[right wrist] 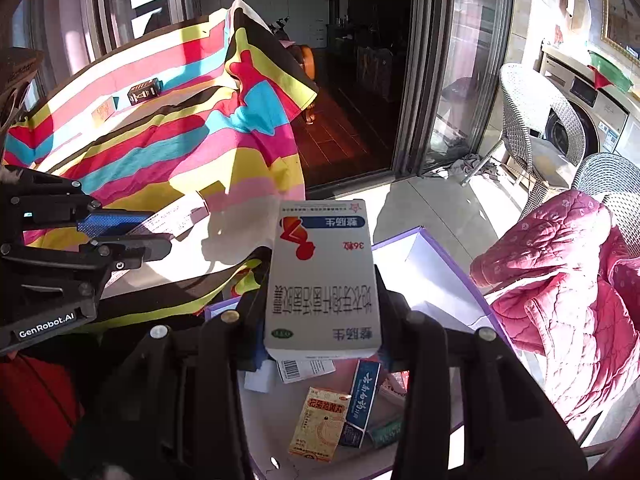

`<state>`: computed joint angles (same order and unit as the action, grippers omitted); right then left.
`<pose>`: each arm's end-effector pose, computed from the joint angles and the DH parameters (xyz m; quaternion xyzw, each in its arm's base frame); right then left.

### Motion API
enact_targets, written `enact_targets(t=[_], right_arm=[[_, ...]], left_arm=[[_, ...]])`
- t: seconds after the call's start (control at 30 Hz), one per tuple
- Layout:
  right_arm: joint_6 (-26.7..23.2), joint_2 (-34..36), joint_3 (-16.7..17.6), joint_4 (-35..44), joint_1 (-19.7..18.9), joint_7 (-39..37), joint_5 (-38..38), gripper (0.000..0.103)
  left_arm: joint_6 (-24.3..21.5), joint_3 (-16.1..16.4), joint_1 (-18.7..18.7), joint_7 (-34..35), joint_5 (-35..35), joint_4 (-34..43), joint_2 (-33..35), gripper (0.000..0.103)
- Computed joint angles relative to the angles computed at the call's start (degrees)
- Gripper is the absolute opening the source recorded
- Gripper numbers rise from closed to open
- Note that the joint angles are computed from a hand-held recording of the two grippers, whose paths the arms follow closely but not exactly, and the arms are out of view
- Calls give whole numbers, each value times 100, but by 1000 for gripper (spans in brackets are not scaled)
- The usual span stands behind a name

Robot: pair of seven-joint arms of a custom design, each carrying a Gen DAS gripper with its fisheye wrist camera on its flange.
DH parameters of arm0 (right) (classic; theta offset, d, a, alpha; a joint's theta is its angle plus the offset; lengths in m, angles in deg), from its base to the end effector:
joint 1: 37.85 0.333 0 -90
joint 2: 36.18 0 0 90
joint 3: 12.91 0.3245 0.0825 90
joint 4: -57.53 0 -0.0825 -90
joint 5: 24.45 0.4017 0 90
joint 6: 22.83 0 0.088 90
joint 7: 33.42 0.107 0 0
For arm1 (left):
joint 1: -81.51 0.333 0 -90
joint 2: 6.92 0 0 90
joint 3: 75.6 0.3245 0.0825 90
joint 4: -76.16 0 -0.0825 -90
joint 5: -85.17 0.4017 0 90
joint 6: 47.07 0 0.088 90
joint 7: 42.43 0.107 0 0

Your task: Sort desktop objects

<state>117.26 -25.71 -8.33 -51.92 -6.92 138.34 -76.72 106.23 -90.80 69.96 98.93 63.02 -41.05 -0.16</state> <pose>0.5303 0.3743 0.4389 -0.5914 0.7178 -0.2843 0.2329 0.5669 -0.2679 0.4396 -0.2458 0.9262 -0.2533 0.1324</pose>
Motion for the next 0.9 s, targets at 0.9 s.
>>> enact_targets(t=[0.9], right_arm=[[-650, -861, 320, -1296, -655, 456, 440, 44]], left_arm=[[-51, -308, -460, -1049, 658, 246, 598, 16]])
